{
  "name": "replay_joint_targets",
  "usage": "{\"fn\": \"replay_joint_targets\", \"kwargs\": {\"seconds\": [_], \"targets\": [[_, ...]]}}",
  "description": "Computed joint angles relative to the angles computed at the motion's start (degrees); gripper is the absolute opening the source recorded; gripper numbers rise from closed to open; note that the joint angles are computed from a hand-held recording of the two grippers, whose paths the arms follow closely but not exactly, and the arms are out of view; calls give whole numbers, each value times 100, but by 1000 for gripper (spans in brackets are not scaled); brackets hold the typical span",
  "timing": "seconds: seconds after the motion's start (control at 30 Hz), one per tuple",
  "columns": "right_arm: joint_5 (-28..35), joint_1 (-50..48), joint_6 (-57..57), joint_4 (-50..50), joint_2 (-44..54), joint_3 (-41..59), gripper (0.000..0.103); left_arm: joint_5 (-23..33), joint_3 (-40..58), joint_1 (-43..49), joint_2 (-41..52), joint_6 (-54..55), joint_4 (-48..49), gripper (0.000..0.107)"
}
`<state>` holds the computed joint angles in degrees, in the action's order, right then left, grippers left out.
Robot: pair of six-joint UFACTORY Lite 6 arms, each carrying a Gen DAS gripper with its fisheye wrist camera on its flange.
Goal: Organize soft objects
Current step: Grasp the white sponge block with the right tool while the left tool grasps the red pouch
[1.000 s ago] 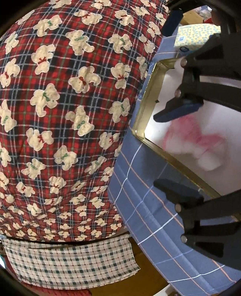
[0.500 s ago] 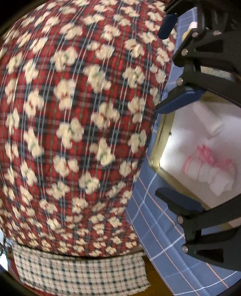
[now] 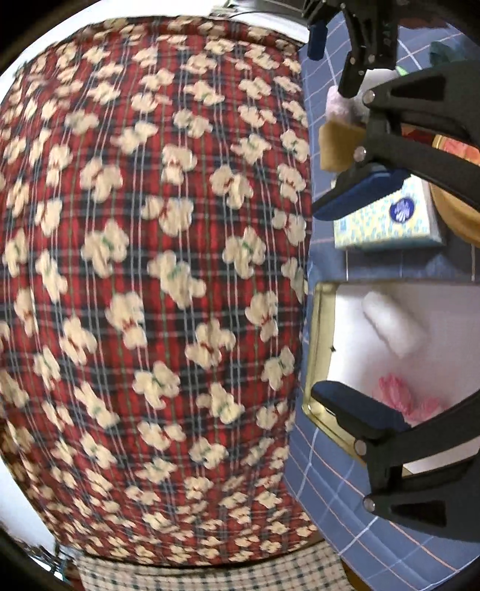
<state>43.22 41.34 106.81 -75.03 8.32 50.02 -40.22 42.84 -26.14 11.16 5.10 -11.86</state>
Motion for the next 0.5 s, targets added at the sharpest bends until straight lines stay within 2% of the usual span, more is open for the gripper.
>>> {"fn": "replay_joint_targets", "kwargs": {"seconds": [0.13, 0.17, 0.27, 0.37, 0.5], "targets": [[-680, -508, -242, 336, -638, -674, 88, -39, -48, -223, -7, 176, -177, 95], [-826, -624, -586, 633, -621, -686, 88, -25, -57, -268, -3, 169, -178, 96], [-745, -611, -757, 870, -508, -660, 88, 81, -43, -386, 43, 144, -84, 97], [-1205, -886, -935, 1062, -411, -738, 88, 391, 28, -485, 92, -85, 281, 97], [-1685, -1105, -630, 866, -404, -911, 88, 581, 130, -712, 216, -152, 512, 97]]}}
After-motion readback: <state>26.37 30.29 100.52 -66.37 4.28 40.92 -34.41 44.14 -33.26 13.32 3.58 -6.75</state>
